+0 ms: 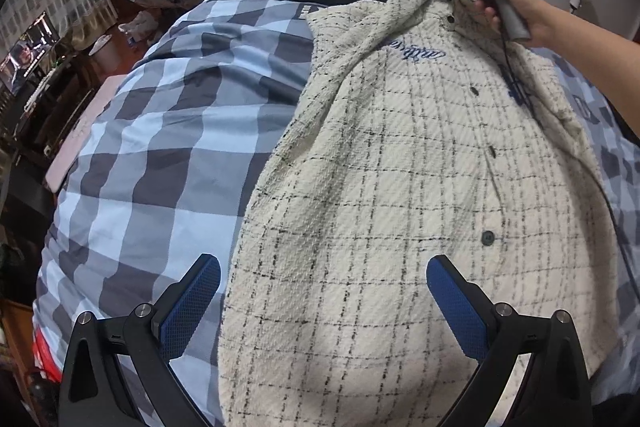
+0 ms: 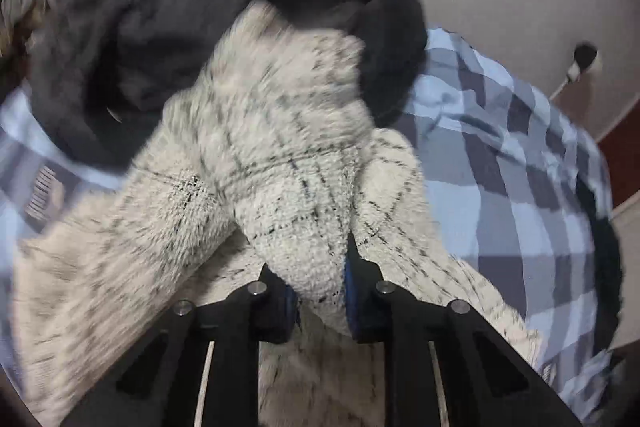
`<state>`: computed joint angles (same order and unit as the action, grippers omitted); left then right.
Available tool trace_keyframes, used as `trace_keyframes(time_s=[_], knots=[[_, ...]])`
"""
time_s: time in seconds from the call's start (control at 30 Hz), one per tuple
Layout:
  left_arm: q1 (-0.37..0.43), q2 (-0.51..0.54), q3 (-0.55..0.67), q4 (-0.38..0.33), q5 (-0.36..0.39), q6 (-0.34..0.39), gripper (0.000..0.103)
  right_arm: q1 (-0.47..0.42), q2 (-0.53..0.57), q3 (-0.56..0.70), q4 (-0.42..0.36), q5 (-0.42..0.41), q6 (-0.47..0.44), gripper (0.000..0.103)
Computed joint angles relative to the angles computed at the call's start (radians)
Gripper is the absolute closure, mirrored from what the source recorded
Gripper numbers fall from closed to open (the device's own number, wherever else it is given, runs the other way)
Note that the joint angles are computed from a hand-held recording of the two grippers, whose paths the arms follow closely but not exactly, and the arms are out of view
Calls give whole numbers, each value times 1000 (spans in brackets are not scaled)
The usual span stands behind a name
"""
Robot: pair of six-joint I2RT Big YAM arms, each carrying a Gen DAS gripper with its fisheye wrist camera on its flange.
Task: Fold small clothes
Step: 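Lift the grasped side with the right gripper, fold it over the front, release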
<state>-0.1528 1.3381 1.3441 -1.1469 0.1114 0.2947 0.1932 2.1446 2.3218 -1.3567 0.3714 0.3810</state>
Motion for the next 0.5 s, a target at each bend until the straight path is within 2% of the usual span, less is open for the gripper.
trace_keyframes(time_s=[0.07,0.13,0.27,0.37,0.43,0.5], knots=[[7,-9,4,-4,19,5,0,-2,-114,-125,71,-35,6,89],[13,-28,-2,12,22,7,0,0,-189,-179,72,-63,12,89],[34,-55,-14,26,42,15,0,18,-259,-162,-46,-96,58,89],[53,-76,-26,41,48,28,0,5,-321,-182,-60,-155,120,90],[63,-82,-29,42,50,33,0,28,-314,-165,-79,-107,150,95],[75,-87,-30,45,65,36,0,55,-319,-133,-135,-34,164,100]])
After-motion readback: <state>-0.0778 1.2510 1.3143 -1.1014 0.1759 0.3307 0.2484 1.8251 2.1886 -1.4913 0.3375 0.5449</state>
